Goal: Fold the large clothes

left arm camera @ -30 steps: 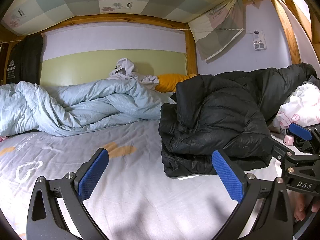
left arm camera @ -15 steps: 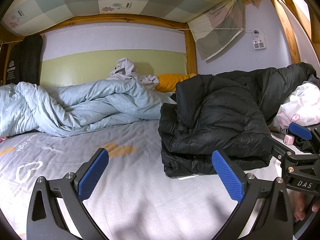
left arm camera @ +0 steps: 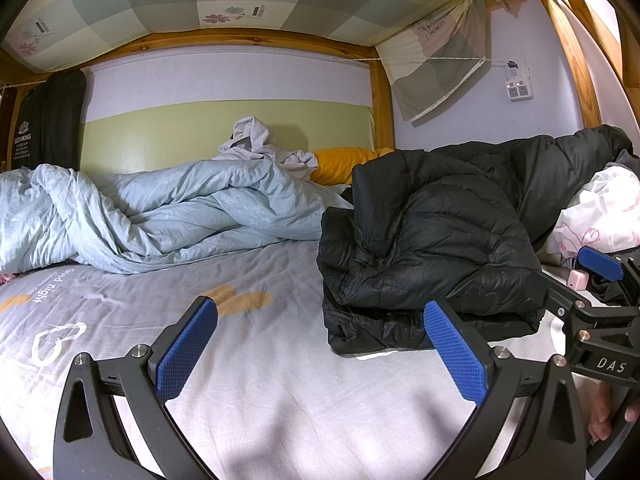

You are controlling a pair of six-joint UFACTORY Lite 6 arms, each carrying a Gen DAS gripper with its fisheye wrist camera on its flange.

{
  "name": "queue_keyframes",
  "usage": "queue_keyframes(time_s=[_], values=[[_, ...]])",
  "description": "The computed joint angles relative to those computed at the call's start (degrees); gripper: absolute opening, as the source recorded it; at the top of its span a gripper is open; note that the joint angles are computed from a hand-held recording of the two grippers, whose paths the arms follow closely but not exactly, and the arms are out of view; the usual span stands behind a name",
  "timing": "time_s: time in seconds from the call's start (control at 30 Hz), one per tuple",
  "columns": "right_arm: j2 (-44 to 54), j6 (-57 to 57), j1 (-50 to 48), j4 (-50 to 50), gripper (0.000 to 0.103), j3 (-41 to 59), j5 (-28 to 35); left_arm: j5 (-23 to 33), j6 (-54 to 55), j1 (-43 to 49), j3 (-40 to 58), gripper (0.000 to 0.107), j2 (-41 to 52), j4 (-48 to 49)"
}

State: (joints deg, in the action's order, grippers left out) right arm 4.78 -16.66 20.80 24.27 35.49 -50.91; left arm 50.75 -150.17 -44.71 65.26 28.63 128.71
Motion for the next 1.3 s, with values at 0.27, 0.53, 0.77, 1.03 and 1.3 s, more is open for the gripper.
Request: queue_keyframes(time_s=[0.27,0.53,0.77,1.03,1.3], values=[[0.05,-0.01,-0.11,-0.13,0.103,0.01,-0.08,0.00,0.03,-0.02,0.06,0.103,0.04,-0.04],[-0.16,-0.23,0.33,0.57,0.103,-0.21,-0.16,-0.02,0.14,0.00,0.12,0.103,0.10,-0.10],[-0.05,-0.18,0.24,0.50,0.103,-0.11,-0.13,0.05,0.11,-0.05,0.06,0.103,0.06,-0.06],[-0.25,-0.53,0.77,1.37,0.103,-0.31,-0.27,-0.02,0.04,0.02,-0.16,0.103,-0.08,0.10],[-0.34,-0.78,1.16,2.02,0.103,-0.41,-0.37,-0.06,0.19,0.05,-0.45,0.103,-0.26,0.27]])
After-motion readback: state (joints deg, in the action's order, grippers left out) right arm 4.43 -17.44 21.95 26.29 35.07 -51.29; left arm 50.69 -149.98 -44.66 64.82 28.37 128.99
